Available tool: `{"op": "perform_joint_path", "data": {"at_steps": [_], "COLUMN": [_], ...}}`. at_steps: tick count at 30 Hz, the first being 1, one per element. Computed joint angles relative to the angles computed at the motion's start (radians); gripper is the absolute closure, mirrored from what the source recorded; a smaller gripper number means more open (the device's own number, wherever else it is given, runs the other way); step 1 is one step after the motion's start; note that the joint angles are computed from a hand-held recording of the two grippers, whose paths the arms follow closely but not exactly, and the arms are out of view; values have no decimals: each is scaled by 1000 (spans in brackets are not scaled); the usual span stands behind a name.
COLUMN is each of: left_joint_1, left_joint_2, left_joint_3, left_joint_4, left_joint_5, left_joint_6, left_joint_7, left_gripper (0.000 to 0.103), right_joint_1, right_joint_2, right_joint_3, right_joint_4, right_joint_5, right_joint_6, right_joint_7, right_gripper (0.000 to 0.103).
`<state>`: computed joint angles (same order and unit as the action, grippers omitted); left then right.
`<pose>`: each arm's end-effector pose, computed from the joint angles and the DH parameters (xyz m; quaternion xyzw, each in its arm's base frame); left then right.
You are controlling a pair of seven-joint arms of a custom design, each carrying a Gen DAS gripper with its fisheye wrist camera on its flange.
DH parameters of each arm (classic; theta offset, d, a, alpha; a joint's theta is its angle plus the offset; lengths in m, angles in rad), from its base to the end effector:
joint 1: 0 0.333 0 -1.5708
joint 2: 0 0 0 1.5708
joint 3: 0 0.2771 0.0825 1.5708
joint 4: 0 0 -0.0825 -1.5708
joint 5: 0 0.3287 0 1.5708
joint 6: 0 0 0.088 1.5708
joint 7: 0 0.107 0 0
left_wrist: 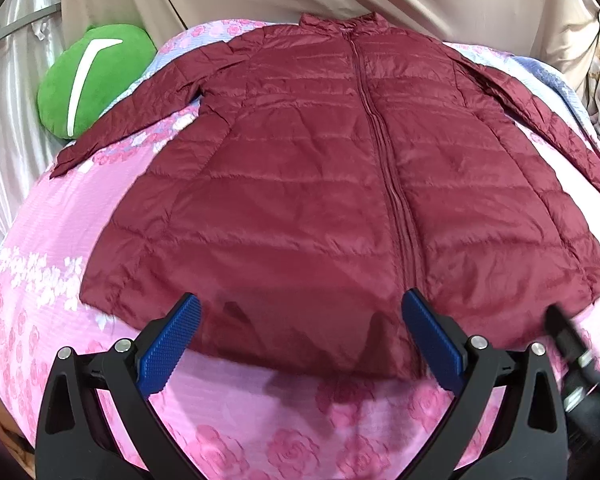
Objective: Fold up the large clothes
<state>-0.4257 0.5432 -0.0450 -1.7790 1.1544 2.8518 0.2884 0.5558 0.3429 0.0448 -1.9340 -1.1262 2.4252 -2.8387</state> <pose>0.5306 -0.3217 0.2936 -0.5857 0.7274 -0.2484 0.2572 0.4803 0.3230 0.3247 -0.4953 0.7818 -0.3073 0.2215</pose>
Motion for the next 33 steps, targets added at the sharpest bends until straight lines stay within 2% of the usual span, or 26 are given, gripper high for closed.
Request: {"op": "perform_joint_path", "data": {"at_steps": [2, 3, 4, 5, 6, 7, 8, 10, 11, 12, 13, 14, 16, 18, 20, 21, 23, 24, 25, 26, 27, 29, 30, 31, 32, 33], "left_joint_1": [18, 26, 31, 39, 54, 66, 79, 97, 92, 85, 78, 73, 70, 90, 115, 131, 147, 151, 149, 149, 145, 140, 132, 126, 121, 121], "left_joint_2": [10, 14, 19, 24, 31, 38, 45, 59, 63, 66, 70, 73, 83, 98, 114, 122, 133, 139, 143, 148, 149, 153, 156, 156, 160, 166], "left_joint_3": [4, 11, 21, 26, 27, 26, 23, 25, 41, 54, 70, 82, 92, 73, 44, 23, 3, -5, -6, -8, -4, -3, 4, 12, 17, 17], "left_joint_4": [19, 31, 43, 53, 68, 79, 89, 111, 122, 129, 140, 150, 173, 200, 222, 231, 243, 251, 258, 266, 269, 281, 289, 292, 301, 313], "left_joint_5": [-6, -8, -7, -12, -28, -47, -69, -110, -113, -110, -103, -95, -87, -120, -173, -208, -260, -282, -300, -314, -324, -342, -345, -347, -351, -357], "left_joint_6": [29, 44, 56, 68, 82, 90, 100, 111, 110, 112, 111, 109, 102, 90, 84, 82, 89, 92, 94, 103, 108, 116, 120, 125, 128, 132], "left_joint_7": [7, 2, -6, -8, 0, 10, 26, 58, 52, 47, 40, 36, 40, 80, 133, 170, 224, 249, 266, 283, 294, 325, 333, 336, 341, 350], "left_gripper": [5, 5, 5, 5, 5, 5, 5, 5, 5, 5, 5, 5, 5, 5, 5, 5, 5, 5, 5, 5, 6, 8, 8, 8, 8, 8], "right_joint_1": [-23, -37, -17, 19, 21, -1, -58, -223, -281, -304, -293, -301, -360, -408, -456, -447, -460, -509, -568, -615, -635, -650, -620, -563, -480, -393], "right_joint_2": [-45, -82, -106, -129, -158, -178, -195, -213, -211, -209, -205, -199, -173, -135, -66, -48, -9, 16, 29, 32, 34, 39, 52, 73, 114, 164], "right_joint_3": [-18, -46, -98, -177, -239, -267, -266, -231, -252, -281, -345, -381, -401, -416, -425, -434, -429, -390, -336, -289, -256, -205, -211, -253, -329, -410], "right_joint_4": [-48, -92, -121, -154, -197, -231, -262, -318, -342, -357, -371, -377, -369, -349, -305, -282, -243, -215, -183, -148, -87, 30, 114, 190, 276, 363], "right_joint_5": [-24, -46, -46, -42, -46, -55, -65, -86, -91, -87, -105, -115, -128, -116, -52, -17, 135, 220, 235, 198, 159, 84, 60, 79, 164, 320], "right_joint_6": [9, 13, 24, 45, 75, 105, 140, 230, 295, 338, 386, 422, 472, 522, 611, 588, 595, 628, 635, 627, 587, 507, 480, 478, 494, 566], "right_joint_7": [48, 96, 119, 143, 177, 208, 233, 293, 321, 330, 358, 374, 386, 363, 303, 274, 114, 30, 15, 44, 65, 75, 59, 20, -69, -227], "right_gripper": [7, 7, 7, 7, 7, 7, 7, 8, 14, 15, 17, 18, 19, 22, 31, 36, 75, 84, 93, 95, 96, 97, 97, 97, 97, 97]}}
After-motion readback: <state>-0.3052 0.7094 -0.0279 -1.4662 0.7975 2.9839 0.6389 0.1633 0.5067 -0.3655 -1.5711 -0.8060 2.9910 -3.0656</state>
